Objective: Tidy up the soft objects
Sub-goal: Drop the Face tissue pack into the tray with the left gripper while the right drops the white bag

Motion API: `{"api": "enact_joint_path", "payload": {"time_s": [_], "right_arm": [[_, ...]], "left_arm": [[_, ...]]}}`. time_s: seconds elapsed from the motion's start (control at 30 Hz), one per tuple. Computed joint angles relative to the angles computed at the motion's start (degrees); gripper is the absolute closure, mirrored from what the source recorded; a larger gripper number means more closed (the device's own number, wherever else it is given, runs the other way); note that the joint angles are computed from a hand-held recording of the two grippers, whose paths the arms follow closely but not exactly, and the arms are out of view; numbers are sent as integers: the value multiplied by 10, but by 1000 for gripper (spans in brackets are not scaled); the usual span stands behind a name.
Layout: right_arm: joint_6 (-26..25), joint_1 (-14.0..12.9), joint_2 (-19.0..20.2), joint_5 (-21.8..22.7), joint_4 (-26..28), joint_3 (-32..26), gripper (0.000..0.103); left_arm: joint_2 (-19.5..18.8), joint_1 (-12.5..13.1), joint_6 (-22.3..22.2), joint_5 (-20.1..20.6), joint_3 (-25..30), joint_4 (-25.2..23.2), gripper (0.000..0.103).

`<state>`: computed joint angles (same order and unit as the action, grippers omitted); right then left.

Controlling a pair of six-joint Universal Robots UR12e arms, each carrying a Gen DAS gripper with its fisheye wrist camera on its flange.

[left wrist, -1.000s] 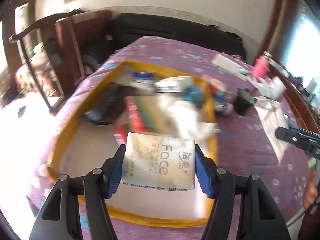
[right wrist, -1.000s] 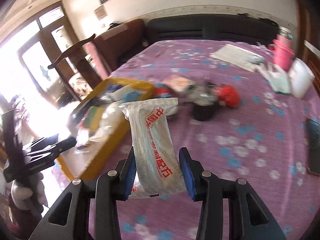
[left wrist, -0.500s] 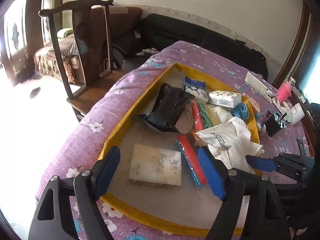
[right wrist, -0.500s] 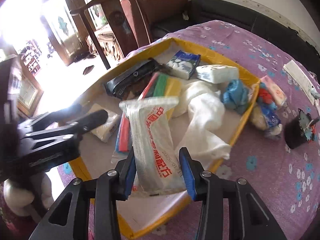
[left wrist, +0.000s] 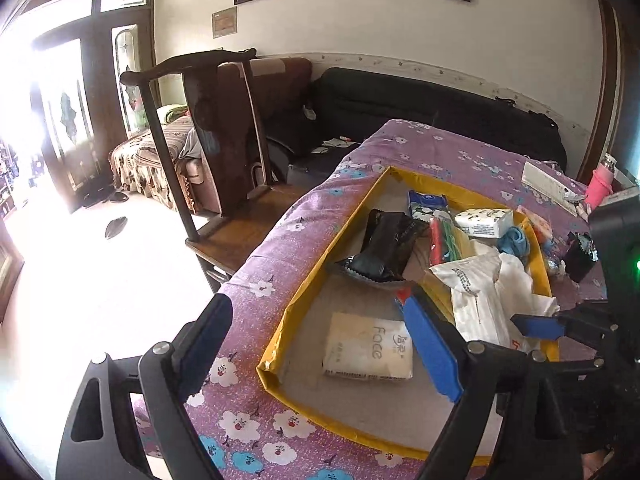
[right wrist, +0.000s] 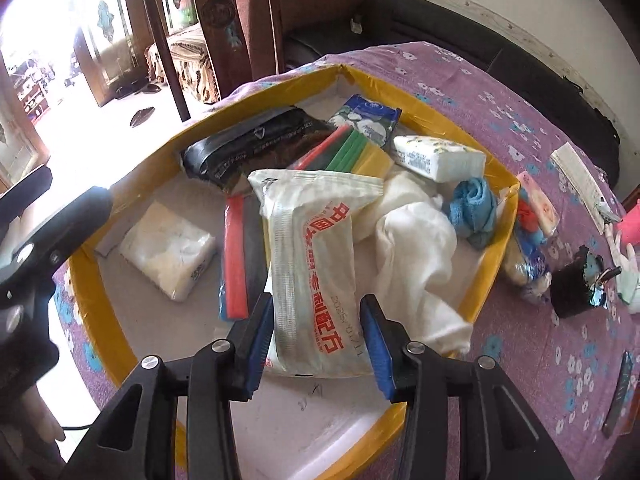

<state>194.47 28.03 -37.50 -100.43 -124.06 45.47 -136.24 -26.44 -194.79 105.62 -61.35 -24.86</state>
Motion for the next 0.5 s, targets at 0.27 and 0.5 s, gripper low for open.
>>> {"api": "enact_joint_path", "payload": {"time_s": [0.27, 0.5], "right_arm": [[-28, 5, -24, 21, -53, 48, 28], [-38, 4, -59, 19, -149, 112, 25]], "left_arm": [[0, -2, -7, 4, 3, -17, 16], [2, -8, 0, 19, 7, -25, 15]]}}
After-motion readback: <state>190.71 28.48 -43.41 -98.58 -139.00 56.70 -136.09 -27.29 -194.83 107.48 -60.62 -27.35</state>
